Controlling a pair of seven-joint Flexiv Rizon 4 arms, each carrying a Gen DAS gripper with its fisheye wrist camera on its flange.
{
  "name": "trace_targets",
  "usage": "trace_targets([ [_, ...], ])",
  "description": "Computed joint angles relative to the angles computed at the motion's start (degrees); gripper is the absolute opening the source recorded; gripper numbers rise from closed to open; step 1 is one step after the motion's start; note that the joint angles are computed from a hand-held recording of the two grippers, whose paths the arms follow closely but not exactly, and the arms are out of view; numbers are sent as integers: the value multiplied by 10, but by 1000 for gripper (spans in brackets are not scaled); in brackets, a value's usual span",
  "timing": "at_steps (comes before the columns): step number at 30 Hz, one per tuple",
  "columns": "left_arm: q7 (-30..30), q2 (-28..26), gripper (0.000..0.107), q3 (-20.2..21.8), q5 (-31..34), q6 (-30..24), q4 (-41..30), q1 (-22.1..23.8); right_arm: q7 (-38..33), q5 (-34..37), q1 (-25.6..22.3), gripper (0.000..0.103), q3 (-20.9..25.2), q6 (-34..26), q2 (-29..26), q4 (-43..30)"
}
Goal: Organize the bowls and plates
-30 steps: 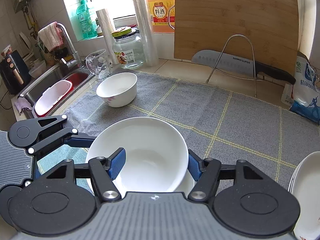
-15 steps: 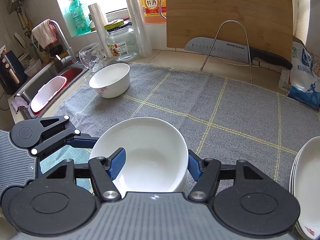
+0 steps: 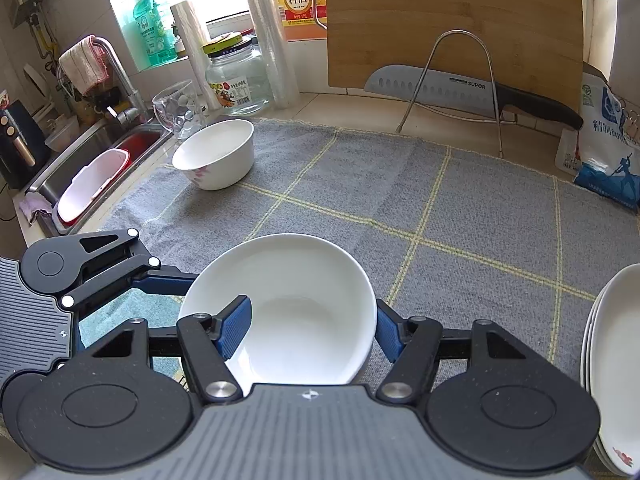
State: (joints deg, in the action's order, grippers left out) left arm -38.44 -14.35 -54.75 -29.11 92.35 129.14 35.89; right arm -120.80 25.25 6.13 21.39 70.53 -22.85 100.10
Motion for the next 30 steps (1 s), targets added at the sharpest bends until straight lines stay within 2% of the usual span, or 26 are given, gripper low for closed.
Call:
trace_targets([
  [10,20,0,87,-9,-35,-11,-1,4,3,-2,1,70,-1,0,-4,-1],
  [13,30,1,89,15,-44,-20,-6,-18,3,-3,1,71,-1,1,-4,0],
  [15,45,1,90,13,-57,-10,-3,-21,-1,-3,0,71,0,3,-3,1],
  [17,57,2,91,15,-68,-7,-2,-26,-9,5,-6,78,7,5,-2,0],
  [19,69,3,92,9,-77,-1,1,-23,-10,4,1,99,4,29,0,8],
  [21,76,7,92,-7,-84,1,5,-10,-8,-1,4,103,3,48,2,14],
  [23,82,8,93,-38,-90,5,12,17,-6,-5,2,103,7,53,2,15],
  [30,58,11,96,-170,-64,5,31,149,21,-54,22,103,-4,95,5,39],
])
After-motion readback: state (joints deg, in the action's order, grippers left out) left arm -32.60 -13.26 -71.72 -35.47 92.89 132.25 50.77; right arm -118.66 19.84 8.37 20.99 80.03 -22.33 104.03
